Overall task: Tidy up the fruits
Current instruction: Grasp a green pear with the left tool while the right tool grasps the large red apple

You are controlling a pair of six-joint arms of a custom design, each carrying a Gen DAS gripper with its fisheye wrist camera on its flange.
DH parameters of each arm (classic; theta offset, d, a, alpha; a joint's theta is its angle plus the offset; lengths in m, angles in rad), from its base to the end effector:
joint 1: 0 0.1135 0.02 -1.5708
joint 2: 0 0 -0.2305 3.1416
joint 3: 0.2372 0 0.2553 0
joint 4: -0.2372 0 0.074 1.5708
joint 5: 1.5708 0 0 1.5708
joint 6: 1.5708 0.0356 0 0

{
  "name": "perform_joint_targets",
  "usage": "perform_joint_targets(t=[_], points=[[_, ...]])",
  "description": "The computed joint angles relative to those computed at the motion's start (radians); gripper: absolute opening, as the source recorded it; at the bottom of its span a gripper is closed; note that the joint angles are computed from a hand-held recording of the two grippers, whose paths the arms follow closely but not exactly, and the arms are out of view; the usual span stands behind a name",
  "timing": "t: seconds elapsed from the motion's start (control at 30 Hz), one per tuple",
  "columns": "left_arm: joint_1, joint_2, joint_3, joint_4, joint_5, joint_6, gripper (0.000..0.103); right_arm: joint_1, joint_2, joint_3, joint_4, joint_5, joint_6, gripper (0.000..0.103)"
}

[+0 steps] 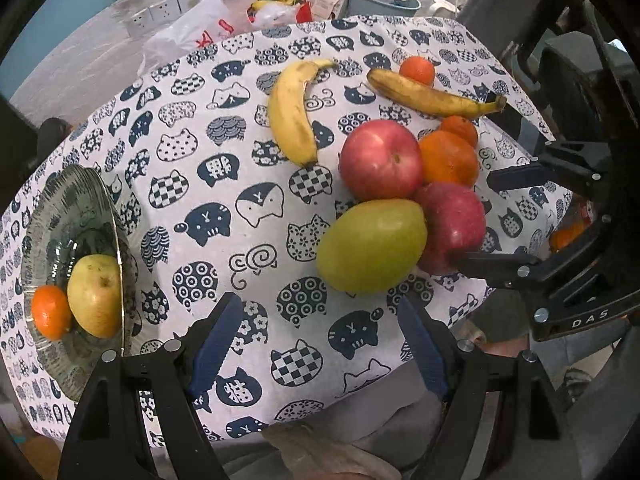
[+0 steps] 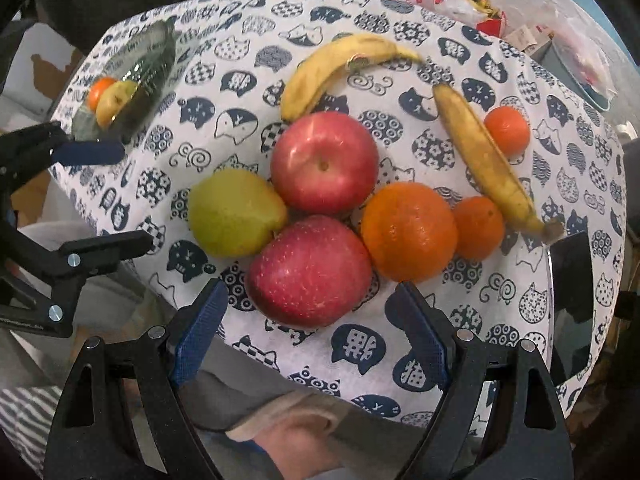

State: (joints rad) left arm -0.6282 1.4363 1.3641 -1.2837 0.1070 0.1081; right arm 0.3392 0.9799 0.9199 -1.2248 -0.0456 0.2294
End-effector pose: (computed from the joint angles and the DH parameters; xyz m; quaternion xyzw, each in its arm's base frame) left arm 0.2116 -0.1584 0.2770 0.3627 0.9242 -0.0789 0.0898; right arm 0.1634 0.0594 0.2448 -0.0575 0.9879 0.0616 0.1304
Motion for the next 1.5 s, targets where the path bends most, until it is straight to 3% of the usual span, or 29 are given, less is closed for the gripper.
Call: perform_joint_targets(t=[0.5,0.63,1.07,1.5], points=[[0.014,0.058,0.019,0.002,0.021,0.007,0.081,0.096,0.15,-0.055,0.126,0.09,-0.011,0.082],[0.004,0.076,0.033,0.006,0.034,0.005,0.081,0.072,0.135,-0.066,0.132,0.062,-0.033,0.08],[-0.09,0.15,0.041,0.055,0.032,0.011,0.082,-0.181,-0.091,-0.037,-0.049,0.006,-0.17,0.08],[-0.146,0.245,0.035,0.127,-0.013,0.015,0.081,-0.338,-0.12,-0.038,-0.023,-0.054,-0.219,0.08]])
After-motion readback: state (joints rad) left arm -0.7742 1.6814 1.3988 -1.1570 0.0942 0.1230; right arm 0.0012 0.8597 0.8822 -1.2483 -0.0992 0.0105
